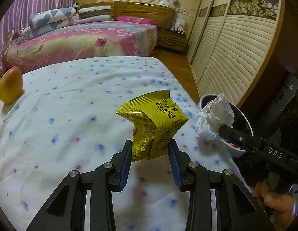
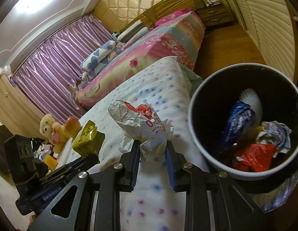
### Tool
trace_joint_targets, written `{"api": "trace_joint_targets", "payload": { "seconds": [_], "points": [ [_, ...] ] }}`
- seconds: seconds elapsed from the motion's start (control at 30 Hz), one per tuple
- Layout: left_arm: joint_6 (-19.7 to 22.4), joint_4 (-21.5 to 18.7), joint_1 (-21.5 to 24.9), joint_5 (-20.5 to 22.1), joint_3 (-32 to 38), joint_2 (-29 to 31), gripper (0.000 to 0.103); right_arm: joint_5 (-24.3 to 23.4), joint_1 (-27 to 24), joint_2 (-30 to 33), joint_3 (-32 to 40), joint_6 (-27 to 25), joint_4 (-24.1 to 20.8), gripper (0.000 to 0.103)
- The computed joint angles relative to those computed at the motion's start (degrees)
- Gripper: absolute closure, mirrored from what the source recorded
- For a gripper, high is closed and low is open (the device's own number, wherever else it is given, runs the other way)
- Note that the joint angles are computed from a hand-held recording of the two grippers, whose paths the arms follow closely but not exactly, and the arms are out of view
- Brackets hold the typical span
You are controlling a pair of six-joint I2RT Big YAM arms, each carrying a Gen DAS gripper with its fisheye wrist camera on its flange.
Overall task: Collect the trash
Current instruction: 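Carry the yellow snack bag and white wrapper over the trash bin with both tools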
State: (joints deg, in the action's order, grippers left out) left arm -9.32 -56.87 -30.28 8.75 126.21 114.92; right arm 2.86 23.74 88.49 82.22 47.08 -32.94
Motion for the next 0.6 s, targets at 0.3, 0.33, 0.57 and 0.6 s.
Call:
{"api": "trace_joint_targets", "payload": {
  "seconds": [0.3, 0.33, 0.57, 0.6],
  "points": [
    [0.8, -1.4, -1.9, 0.4, 3.1, 1.9, 0.067, 1.3, -1.5, -3.5, -3.7, 1.0, 0.1, 0.077],
    [0.9, -1.6, -2.1, 0.5, 3.6, 2.2, 0.067, 1.5, -1.6, -3.8, -4.0, 1.1, 0.0, 0.077],
    [1.5, -3.2, -3.1, 1.0, 7.3, 4.5, 0.067, 2.4, -2.3, -5.8, -5.9, 1.5, -0.4, 0.077],
    [1.6, -3.3, -3.2, 1.0, 7.6, 4.7, 0.067, 2.5, -2.4, -6.0, -6.0, 1.4, -0.5, 0.077]
  ]
}}
